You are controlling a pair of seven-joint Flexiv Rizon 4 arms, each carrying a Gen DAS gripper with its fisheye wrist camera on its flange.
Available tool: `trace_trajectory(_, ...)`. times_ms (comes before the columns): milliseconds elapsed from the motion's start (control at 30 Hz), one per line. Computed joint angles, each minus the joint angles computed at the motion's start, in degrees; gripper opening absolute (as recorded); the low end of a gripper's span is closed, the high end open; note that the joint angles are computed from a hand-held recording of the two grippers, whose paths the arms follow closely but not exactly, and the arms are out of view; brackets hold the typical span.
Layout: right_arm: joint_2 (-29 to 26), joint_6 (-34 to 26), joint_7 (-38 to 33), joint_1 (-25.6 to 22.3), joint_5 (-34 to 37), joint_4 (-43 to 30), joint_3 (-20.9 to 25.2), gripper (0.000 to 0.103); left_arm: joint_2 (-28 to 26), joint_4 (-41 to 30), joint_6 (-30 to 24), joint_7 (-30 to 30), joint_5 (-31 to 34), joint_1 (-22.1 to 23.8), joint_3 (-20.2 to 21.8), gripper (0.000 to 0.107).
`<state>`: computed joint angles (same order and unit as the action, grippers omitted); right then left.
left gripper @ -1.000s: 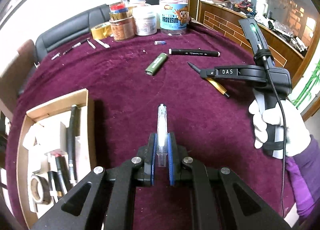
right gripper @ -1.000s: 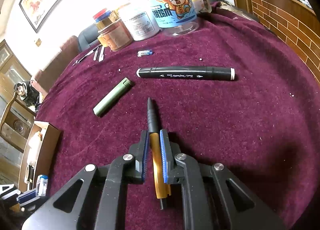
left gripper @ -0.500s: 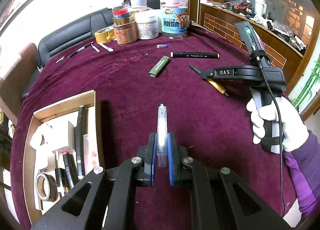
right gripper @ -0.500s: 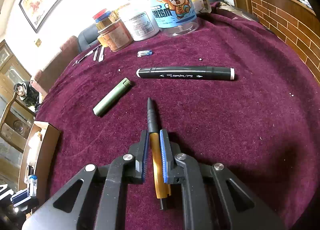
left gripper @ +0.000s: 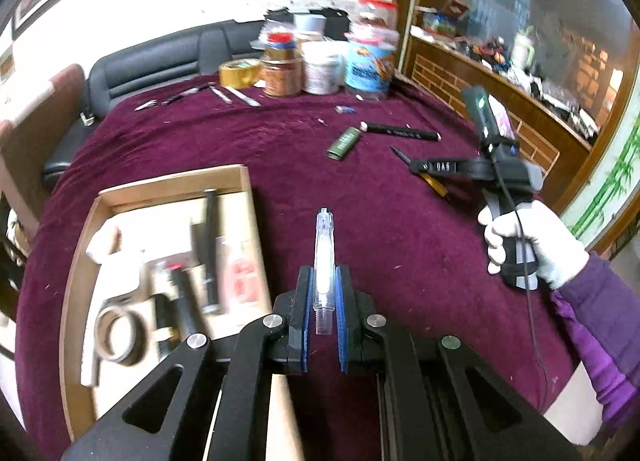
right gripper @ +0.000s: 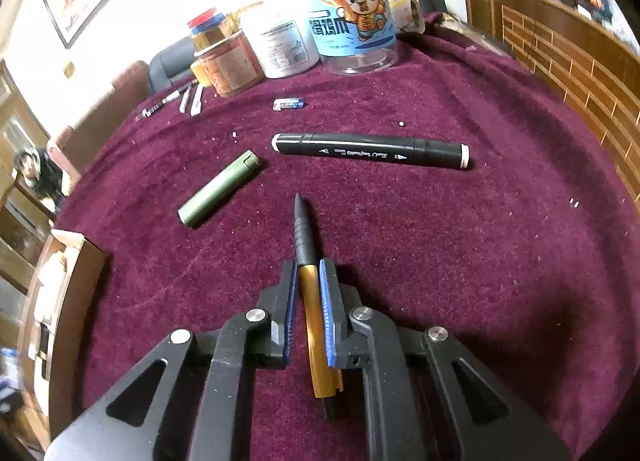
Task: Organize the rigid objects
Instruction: 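Carry the clear pen over the box with the left tool while the right tool holds the yellow pen, then lower the clear pen and yellow pen into the box and open both tools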
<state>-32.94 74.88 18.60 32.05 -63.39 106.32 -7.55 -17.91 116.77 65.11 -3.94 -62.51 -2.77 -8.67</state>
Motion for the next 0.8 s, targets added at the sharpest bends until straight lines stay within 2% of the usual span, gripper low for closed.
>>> trace_trajectory(67, -0.56, -8.36, -8.49, -0.08, 6.55, -2.64, 4.01, 0.009, 0.84, 0.08, -1.78, 0.47, -1.68, 1.49, 0.66, 0.008)
trace_trajectory(133, -1.10, -13.91, -12.94, 0.49, 10.78, -4.85, 5.71, 0.008, 1.28, -0.11, -3.62, 0.54, -3.09, 2.89, 1.72, 0.008)
trace_trajectory(233, -1.04, -16.57, -13.88, 1.43, 13.29, -5.63, 5.94, 0.006, 0.98, -0.50, -4.73, 0.17, -4.46, 4.37, 3.10, 0.008)
trace_trajectory(433, 1.36, -12.01, -7.44, 3.62, 10.36, -2.73, 4.78, 0.006, -2.99, -3.33, -6.74, -4.84, -1.54, 7.85, 4.68, 0.008)
trace_trajectory(567, 3.52, -6.06, 0.40, 5.33, 2.61, -1.32, 3.20, 0.006, -5.69, -5.10, -8.00, -9.32, 1.58, 9.97, 4.46, 0.008)
trace_trajectory(700, 3.15, 1.52, 6.99, 5.95, -5.67, -3.70, 2.64, 0.007, -7.33, -5.87, -7.81, -12.00, 3.70, 11.25, 3.73, 0.008)
trace_trajectory(800, 0.22, 6.95, 8.45, 6.40, -7.89, -8.13, 3.06, 0.007, -8.41, -6.67, -8.25, -14.65, 6.20, 11.83, 3.57, 0.008)
